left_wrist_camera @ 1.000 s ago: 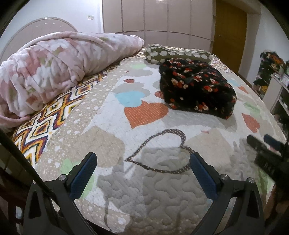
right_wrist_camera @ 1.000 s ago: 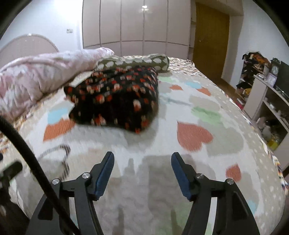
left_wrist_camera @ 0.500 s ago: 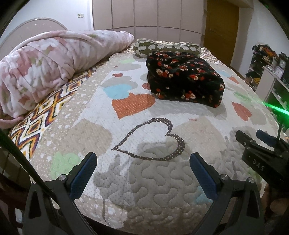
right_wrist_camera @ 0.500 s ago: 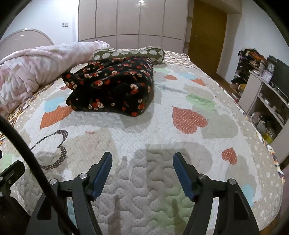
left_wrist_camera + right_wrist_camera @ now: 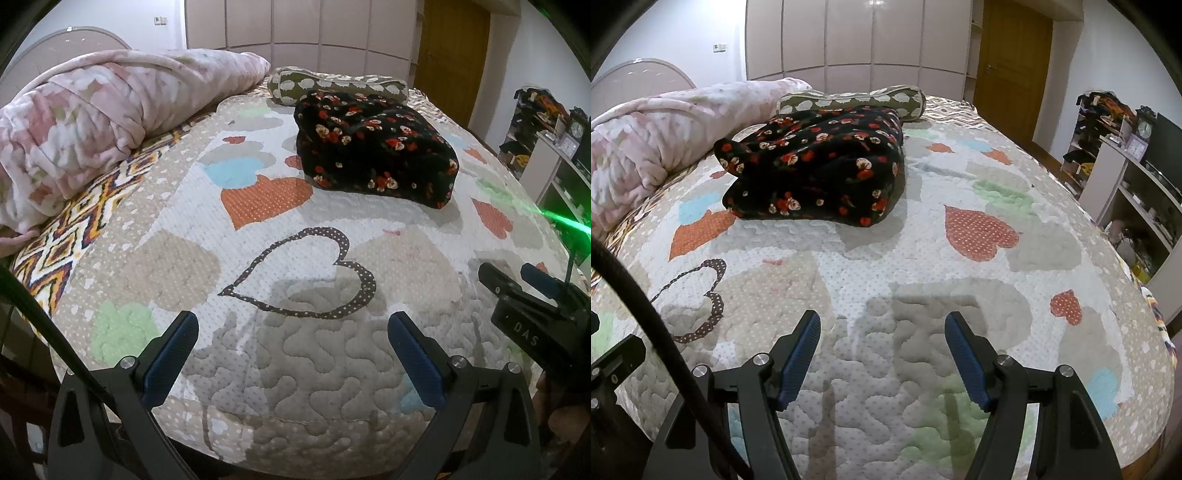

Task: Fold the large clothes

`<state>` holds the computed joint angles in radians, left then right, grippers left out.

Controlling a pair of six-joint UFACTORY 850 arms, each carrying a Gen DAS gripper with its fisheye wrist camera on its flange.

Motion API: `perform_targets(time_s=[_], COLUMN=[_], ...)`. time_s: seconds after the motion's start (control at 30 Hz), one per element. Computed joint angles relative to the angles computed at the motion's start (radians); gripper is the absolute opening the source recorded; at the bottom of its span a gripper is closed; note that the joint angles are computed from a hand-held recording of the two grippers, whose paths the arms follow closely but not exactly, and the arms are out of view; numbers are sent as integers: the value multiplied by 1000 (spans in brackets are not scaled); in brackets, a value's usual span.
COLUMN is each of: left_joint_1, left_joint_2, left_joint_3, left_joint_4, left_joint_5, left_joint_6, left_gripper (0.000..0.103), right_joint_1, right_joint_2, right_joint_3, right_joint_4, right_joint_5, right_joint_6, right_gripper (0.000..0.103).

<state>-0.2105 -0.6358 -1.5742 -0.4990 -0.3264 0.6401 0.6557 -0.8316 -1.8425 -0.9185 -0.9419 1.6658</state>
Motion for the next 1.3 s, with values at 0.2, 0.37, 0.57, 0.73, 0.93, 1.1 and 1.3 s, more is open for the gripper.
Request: perform_targets(time_s=[0.2,0.37,0.57,0.73,0.93,1.1,1.3], left_joint_1=[2,4,3,2,2,4,2], left_joint_2=[-5,-12,-14,-14,-14,-15,-17], left_joint_3=[-7,-14,-15,-16,-15,-17,-18], left_joint_4=[2,11,11,16,16,14,17], left_joint_5=[-14,-30,-35,-36,-36,-38,-44], left_joint_6=[-7,-19,-21,-28,-28,-24,-31], left_gripper=[102,102,102,102,102,102,102], right_joint_1=[2,4,6,6,6,7,9], right_joint_2=[1,0,-3,-6,-4,-6,-12], right_joint_3=[0,-3,-8,-12,-9,-12,-23], right_joint_4=[-1,2,3,2,0,3,12], right_joint_5=[-3,-4,-8,-13,-11,-13,-24], right_joint_6=[5,1,0,4,5,6,3], right_gripper=[74,74,75,75,75,75,75])
